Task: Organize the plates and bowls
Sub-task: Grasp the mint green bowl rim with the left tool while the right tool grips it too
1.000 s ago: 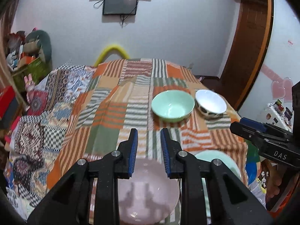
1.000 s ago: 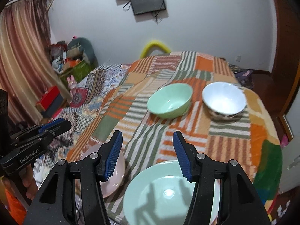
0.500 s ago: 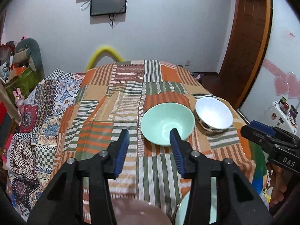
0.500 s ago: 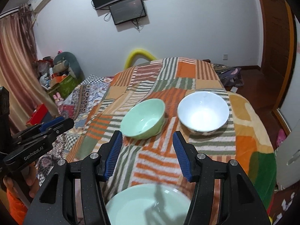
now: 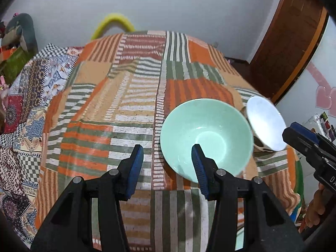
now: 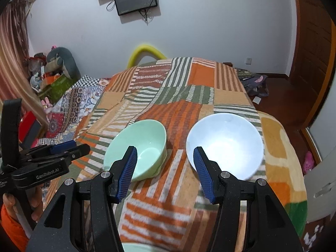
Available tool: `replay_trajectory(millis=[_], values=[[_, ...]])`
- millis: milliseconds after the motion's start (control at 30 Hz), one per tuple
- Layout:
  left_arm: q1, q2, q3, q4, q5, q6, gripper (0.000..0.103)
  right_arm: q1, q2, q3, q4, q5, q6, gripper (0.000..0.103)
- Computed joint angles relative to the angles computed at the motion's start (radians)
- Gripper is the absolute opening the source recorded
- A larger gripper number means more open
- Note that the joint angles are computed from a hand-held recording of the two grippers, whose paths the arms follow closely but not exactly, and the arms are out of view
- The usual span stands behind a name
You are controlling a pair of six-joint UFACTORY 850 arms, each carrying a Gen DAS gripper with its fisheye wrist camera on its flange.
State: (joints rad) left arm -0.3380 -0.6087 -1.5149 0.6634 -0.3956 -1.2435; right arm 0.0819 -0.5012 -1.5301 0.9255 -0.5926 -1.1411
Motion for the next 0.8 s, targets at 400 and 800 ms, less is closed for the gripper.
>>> replay_trajectory(millis=[400,800], values=[[0.042,-0.123,-0.112,-0.182,0.012,0.208,0.047,0.038,-0.129,-0.139,-0.187,-0.052,0.163,0.041],[0.067,-0.169,-0.146,-0.352,0.042,0.365,0.017,0.050,-0.209,-0.230,-0.280,-0.129,0.270,0.022]])
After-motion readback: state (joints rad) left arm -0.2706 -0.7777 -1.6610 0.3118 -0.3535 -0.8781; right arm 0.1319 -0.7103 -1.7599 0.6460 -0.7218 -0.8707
